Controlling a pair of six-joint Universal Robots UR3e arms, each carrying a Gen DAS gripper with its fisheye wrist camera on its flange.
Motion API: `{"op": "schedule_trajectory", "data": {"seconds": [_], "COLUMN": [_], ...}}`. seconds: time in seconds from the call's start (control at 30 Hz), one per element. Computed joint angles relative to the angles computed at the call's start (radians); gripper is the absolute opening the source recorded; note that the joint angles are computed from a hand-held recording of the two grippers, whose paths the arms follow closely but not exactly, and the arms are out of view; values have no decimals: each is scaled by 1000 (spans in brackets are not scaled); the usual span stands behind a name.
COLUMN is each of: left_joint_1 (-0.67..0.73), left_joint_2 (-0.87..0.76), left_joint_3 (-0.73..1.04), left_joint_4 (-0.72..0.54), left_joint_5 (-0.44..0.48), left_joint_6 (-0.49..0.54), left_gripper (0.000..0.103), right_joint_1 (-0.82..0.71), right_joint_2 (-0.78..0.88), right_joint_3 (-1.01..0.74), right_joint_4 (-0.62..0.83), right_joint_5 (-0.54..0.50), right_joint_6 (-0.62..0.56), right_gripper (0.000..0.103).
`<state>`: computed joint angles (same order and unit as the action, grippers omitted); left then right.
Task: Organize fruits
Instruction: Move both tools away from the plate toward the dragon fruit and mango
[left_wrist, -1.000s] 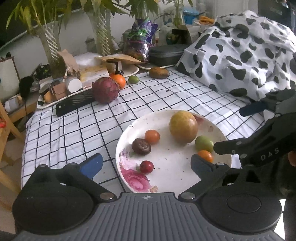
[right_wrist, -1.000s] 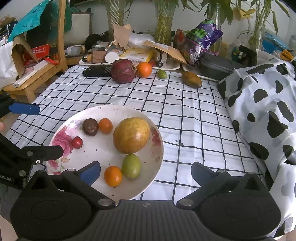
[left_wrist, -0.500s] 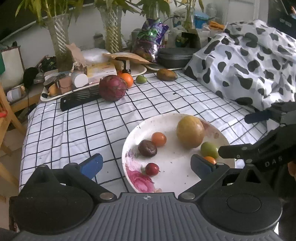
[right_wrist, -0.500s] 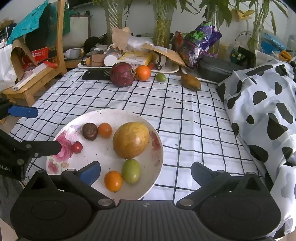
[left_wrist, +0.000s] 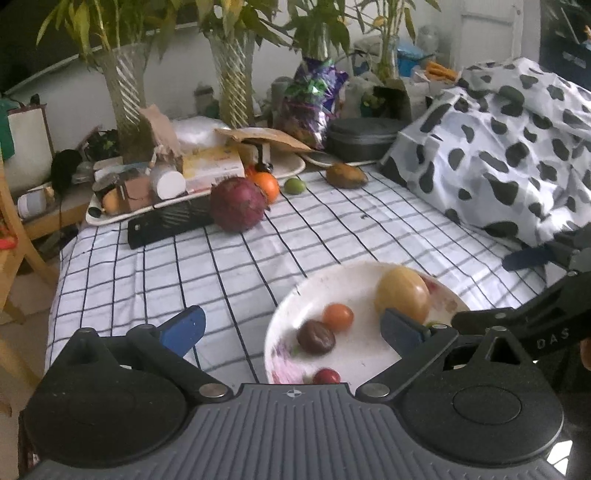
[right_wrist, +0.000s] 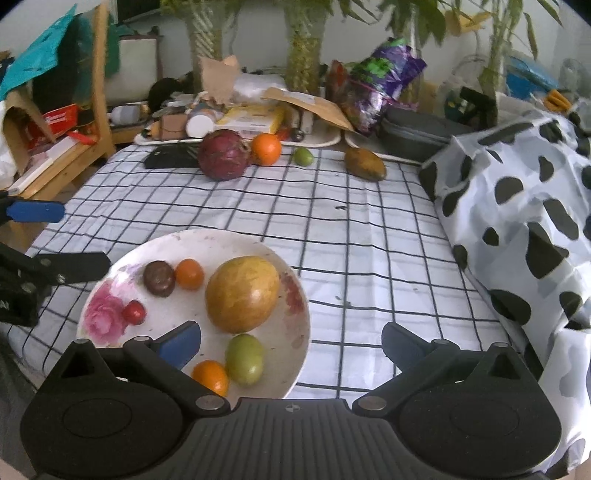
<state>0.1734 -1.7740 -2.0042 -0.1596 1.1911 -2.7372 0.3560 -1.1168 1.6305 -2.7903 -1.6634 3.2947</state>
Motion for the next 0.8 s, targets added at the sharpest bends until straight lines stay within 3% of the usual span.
{"op": "schedule_trajectory", "data": {"seconds": [0.4, 0.8], "left_joint_1": [14, 14], "left_joint_2": [-176, -341], "left_joint_3": [267, 496], "left_joint_4": [-158, -170], "left_joint_5": [-31, -58], "left_joint_6": [-48, -69], "left_gripper": [103, 102], "right_joint_1": [-43, -80], "right_joint_2": [66, 192], "right_joint_3": [-95, -289], "right_joint_4": [54, 130], "right_joint_5": [19, 4], "right_joint_6": [22, 0], "right_gripper": [103, 103]}}
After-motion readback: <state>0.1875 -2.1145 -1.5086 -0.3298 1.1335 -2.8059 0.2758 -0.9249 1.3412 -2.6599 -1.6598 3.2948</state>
